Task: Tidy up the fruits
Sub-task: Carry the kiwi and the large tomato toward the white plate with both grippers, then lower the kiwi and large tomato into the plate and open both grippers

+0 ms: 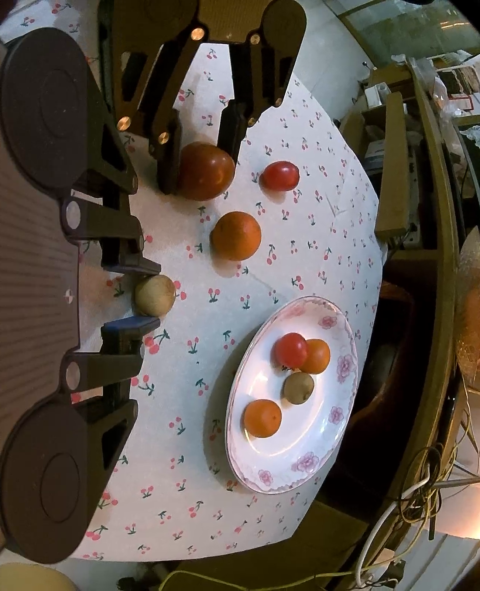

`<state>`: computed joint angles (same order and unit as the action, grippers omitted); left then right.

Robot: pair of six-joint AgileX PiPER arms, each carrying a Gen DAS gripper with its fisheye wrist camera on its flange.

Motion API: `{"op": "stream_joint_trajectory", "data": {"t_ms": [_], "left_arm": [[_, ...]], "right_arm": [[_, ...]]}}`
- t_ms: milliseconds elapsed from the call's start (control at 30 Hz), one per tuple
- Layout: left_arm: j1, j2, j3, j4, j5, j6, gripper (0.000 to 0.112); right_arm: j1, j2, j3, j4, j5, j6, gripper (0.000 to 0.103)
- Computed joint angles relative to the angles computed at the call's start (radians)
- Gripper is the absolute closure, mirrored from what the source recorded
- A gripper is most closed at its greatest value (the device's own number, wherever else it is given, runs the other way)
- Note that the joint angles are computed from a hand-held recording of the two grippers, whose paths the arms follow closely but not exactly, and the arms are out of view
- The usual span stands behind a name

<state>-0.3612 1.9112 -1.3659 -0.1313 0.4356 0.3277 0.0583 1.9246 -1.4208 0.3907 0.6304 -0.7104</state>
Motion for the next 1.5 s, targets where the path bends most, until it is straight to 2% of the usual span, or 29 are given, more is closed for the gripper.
{"op": "stream_joint_trajectory", "data": {"t_ms": [233,433,900,1500], "left_arm": [[-0.033,-0.069,0.051,0.144,-0.015,-0.195,0.067],[-0.036,-0.023,-0.065,0.089,0.006,-0.167,0.067],[-0.025,0.206,-0.439,0.058,0.106,-0.126,0.067],[-0.024,0.389,-0.703,0.068,0.196,-0.125,0.067]], "right_arm": [[-0.004,-0.082,0.071,0.042,0.014,-0.021,0.079],[-0.025,-0.120,0.081,0.059,0.015,0.006,0.079],[-0.056,0.075,-0.214,-0.019,0.048,0.203,0.079],[-0.066,0.173,-0.337,-0.069,0.042,0.238,0.079]]}}
